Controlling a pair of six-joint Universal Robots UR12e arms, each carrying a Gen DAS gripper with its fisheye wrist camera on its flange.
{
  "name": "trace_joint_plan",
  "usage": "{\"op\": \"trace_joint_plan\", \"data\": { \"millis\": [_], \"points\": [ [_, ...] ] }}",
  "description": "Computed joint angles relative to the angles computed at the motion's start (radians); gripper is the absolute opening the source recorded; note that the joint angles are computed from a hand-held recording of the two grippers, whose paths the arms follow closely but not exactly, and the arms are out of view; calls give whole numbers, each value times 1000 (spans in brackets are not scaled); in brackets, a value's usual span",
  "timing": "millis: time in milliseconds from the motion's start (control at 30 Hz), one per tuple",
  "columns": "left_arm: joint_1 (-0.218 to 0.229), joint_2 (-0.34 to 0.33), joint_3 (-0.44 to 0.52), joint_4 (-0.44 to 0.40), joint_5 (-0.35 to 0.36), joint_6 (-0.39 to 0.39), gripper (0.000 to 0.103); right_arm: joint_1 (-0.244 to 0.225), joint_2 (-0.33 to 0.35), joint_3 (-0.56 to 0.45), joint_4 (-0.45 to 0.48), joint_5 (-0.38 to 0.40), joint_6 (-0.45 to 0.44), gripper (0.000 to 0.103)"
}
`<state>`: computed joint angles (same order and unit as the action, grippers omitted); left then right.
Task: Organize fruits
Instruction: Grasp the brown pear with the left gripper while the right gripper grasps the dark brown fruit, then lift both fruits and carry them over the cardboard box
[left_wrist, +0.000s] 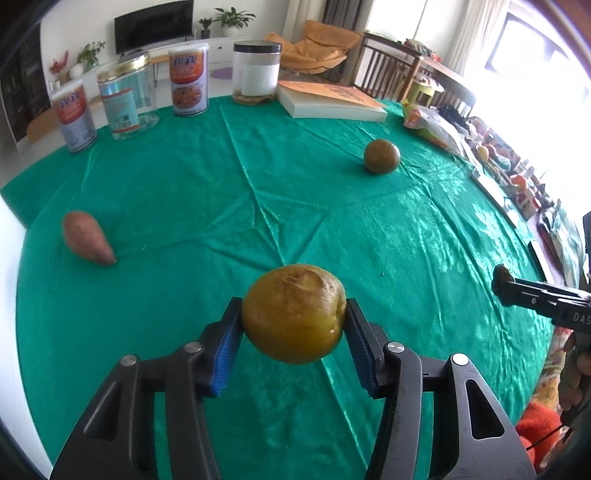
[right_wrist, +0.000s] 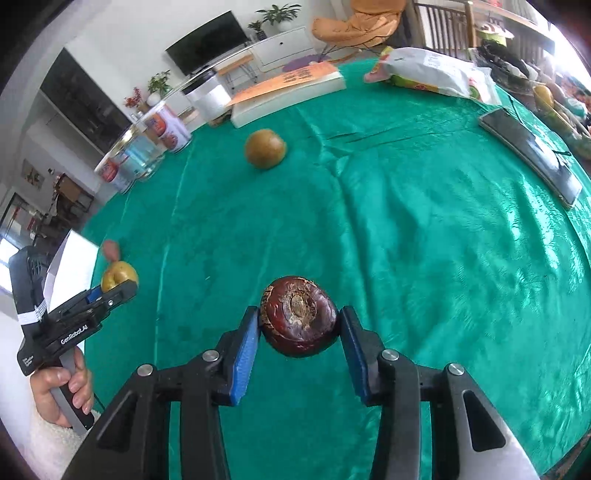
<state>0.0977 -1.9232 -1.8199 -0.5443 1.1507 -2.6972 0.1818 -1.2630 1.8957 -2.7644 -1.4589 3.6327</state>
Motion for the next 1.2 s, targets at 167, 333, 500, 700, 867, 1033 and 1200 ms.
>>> {"op": "trace_joint_plan", "data": {
  "millis": [167, 333, 500, 700, 867, 1033, 1200],
  "points": [
    [56, 93, -117, 23, 17, 44, 55, 104, 12, 5, -46, -11, -13, 44],
    [106, 153, -214, 100, 59, 46, 55, 198, 36, -4, -70, -133, 14, 44],
    [127, 160, -253, 152, 84, 18, 55, 270, 61, -39, -32, -323, 25, 44],
    [137, 156, -279, 207, 99, -5, 55, 306, 73, -42, -29, -457, 38, 44],
    [136, 148, -287, 235, 114, -23, 55, 305, 78, -35, -24, -467, 54, 44],
    [134, 145, -290, 252, 126, -25, 55, 302, 81, -31, -33, -471, 58, 44],
    [131, 144, -292, 251, 132, -20, 55, 304, 85, -35, -24, -476, 54, 44]
  ]
}}
